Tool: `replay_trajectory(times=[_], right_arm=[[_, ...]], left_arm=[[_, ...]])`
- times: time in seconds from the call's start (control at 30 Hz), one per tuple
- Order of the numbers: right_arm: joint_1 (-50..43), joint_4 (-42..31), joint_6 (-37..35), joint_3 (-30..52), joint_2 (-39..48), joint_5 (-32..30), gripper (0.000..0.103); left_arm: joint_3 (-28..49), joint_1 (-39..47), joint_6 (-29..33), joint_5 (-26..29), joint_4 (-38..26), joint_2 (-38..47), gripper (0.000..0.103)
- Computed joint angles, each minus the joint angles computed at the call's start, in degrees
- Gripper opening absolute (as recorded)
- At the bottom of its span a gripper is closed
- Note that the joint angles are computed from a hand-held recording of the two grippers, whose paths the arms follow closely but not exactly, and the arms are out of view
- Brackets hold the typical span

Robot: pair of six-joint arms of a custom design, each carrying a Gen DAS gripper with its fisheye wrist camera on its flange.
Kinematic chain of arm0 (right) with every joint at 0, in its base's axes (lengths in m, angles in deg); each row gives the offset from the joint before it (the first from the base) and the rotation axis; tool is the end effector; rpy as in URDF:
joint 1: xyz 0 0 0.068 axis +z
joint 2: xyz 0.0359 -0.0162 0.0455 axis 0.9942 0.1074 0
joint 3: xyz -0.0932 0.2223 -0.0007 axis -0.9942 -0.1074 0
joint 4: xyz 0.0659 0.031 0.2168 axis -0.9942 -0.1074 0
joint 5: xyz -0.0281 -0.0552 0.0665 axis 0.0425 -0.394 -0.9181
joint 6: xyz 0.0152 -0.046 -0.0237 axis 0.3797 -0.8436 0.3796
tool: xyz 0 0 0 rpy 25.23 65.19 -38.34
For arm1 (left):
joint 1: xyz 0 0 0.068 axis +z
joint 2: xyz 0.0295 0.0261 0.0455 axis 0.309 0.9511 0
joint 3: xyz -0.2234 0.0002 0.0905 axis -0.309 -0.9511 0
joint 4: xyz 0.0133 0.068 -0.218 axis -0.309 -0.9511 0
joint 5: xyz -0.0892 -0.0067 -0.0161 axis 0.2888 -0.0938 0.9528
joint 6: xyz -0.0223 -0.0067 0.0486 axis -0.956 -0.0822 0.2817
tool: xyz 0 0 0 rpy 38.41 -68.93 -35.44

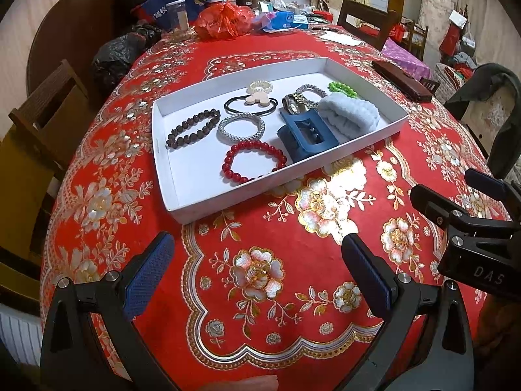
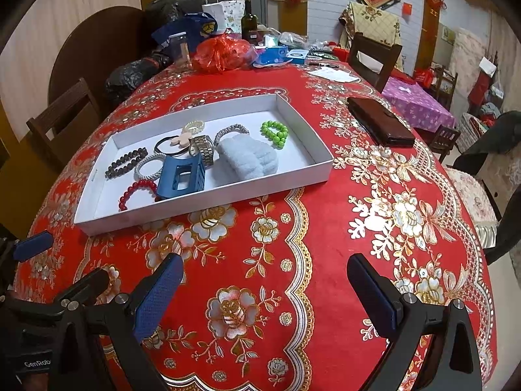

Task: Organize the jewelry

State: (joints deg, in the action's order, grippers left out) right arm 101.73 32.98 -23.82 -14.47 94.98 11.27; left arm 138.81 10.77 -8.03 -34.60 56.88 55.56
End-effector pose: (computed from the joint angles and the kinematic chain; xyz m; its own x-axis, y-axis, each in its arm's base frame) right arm 0.3009 0.1008 0.2064 -0.7224 -0.3356 -0.6046 -0.4324 0.9015 0.0161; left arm 0.2472 -0.0235 0.2143 -0.8113 -0.1467 -0.5660 -0.2066 0.9775 0.0428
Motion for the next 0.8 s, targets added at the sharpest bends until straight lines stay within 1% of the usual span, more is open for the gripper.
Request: replay_trajectory(times=[0.53, 0.63, 0.7, 0.8], right_arm=[[0.2, 0.0, 0.0, 0.0, 0.1, 0.2, 0.100], [0.3, 0.2, 0.1, -0.1, 0.1, 0.2, 0.100], [0.3, 0.2, 0.0, -0.1, 0.1, 0.3, 0.100], [0.3, 0.2, 0.0, -0.1, 0.1, 0.3, 0.100]], left_arm=[[-0.5, 0.2, -0.2, 0.4, 0.1, 0.1, 0.103], [-1.3, 0.2, -0.3, 1.1, 0.7, -0.6, 0.103], [-2.4, -0.3, -0.1, 0.3, 1.8, -1.9, 0.103], [-2.2, -0.3, 0.2, -0.1, 1.8, -2.3, 0.103]])
